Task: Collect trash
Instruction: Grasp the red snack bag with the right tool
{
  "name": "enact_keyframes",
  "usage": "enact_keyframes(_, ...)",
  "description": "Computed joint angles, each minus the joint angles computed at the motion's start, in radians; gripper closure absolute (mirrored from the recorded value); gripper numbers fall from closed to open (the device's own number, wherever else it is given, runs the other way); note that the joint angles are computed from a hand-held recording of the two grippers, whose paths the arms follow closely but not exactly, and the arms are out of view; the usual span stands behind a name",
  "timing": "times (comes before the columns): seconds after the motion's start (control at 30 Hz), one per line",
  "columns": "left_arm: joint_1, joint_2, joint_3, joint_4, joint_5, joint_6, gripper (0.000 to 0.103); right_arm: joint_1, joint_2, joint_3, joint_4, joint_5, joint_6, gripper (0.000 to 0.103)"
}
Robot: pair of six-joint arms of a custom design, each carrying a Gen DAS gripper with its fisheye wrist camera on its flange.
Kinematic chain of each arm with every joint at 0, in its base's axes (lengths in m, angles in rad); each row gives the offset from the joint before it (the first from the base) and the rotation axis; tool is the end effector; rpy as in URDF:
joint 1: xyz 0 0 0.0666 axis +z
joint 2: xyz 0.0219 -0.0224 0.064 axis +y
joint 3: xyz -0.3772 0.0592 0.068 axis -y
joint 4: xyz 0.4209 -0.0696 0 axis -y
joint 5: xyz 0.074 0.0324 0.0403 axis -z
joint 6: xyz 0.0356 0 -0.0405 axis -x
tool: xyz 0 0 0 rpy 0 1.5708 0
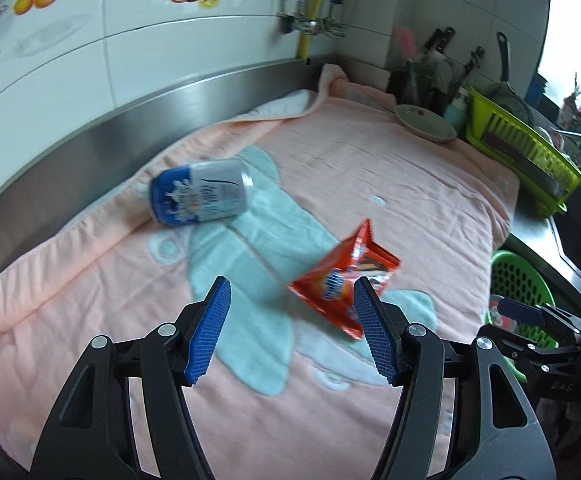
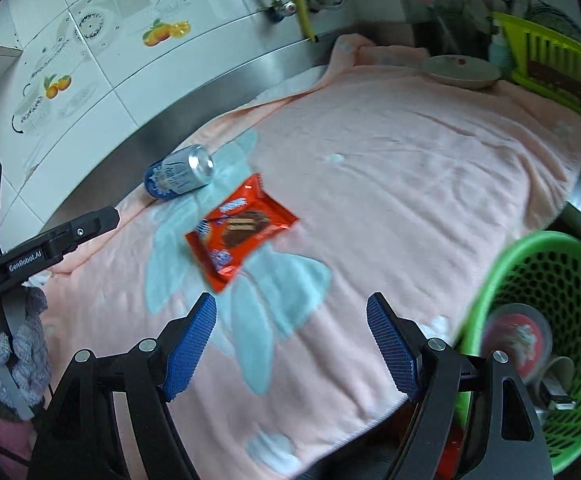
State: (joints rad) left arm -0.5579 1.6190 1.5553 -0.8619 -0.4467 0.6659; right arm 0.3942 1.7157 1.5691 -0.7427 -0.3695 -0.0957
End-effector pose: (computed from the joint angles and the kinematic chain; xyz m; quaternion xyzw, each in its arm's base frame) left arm 0.5099 -0.3005 0.3924 -0.1200 0.9197 -0.0056 0.3737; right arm 0.5745 0.2525 0.3492 -0.1985 0.9070 0.2476 0.2767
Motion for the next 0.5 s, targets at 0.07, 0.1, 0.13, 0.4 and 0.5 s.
enact_keyframes(0.07, 0.016, -0.021, -0.022, 0.004, -0.004, 0.001, 0.039, 0.019, 0.030, 0.041, -0.020, -0.005, -0.020, 0.028)
enact_keyframes(0.1, 0.024, -0.032, -0.035, 0.006, -0.006, 0.002, 0.039, 0.029, 0.048, 0.065, -0.030, -0.005, -0.031, 0.028)
enact_keyframes(0.13, 0.030, -0.040, -0.042, 0.005, -0.008, 0.004, 0.039, 0.039, 0.068, 0.091, -0.040, 0.000, -0.046, 0.028)
enact_keyframes(0.4, 0.091, -0.090, -0.109, 0.040, 0.012, 0.025, 0.039, 0.077, 0.220, 0.286, -0.122, -0.003, -0.224, 0.028)
enact_keyframes(0.5, 0.111, -0.097, -0.125, 0.058, 0.022, 0.025, 0.039, 0.091, 0.271, 0.353, -0.149, 0.009, -0.284, 0.028)
